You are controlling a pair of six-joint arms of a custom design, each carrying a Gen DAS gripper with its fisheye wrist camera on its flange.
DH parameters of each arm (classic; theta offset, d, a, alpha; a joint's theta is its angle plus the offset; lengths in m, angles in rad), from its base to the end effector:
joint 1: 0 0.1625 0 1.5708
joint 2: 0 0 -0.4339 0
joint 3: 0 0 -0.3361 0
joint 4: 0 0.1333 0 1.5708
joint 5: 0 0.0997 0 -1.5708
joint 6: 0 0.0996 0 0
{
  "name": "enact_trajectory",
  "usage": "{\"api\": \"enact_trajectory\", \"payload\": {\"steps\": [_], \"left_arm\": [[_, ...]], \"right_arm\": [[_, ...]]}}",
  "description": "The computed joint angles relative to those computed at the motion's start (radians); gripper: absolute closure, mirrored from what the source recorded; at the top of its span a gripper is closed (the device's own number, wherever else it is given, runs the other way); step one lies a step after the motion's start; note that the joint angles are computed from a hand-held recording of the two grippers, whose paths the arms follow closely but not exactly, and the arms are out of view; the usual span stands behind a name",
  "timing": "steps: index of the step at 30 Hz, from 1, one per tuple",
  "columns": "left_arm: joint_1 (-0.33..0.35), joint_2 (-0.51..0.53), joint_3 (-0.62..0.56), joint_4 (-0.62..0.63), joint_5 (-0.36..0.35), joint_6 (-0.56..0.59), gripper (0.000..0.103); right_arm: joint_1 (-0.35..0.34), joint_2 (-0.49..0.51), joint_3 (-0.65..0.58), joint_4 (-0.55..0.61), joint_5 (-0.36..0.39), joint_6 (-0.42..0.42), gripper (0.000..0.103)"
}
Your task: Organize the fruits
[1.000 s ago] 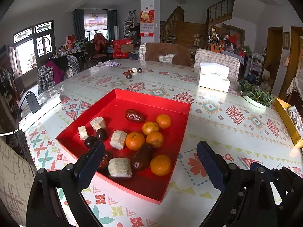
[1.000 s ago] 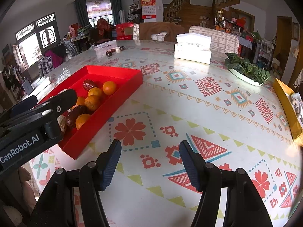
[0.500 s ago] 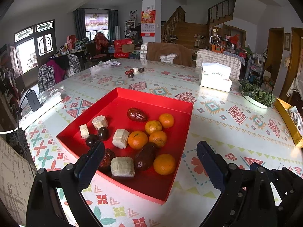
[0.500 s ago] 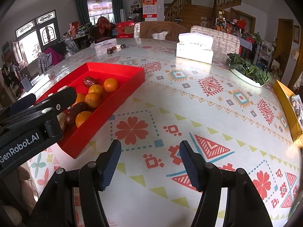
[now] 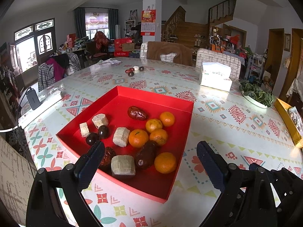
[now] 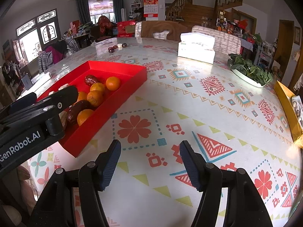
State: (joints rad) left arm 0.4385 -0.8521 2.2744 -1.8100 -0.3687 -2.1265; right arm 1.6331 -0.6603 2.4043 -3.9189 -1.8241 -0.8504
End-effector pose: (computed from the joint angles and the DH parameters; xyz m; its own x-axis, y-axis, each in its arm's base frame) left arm -0.2117 -0.3491 0.0508 -0.6225 -0.5019 -0.6004 0.3536 0.5040 -0.7880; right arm 0.1344 -0.4140 0.0748 -0.6047 -0.5634 0.5630 -0.7666 0.6034 -0.2197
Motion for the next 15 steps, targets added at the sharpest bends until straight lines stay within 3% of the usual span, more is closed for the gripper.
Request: {"api": "enact_trajectory", "payload": {"steps": [8,15], "left_arm": [[0.002,0.013,0.032,-0.118,-0.002,0.066,0.006],[-0.011,0.002,0.037,-0.111,0.007,0.060,0.006]], "right_arm": [[0.000,-0.001,0.001,0.000,0.000,0.000,0.033],[0.000,-0.001,0.005,-0.009,0.000,0.003,0.033]]}}
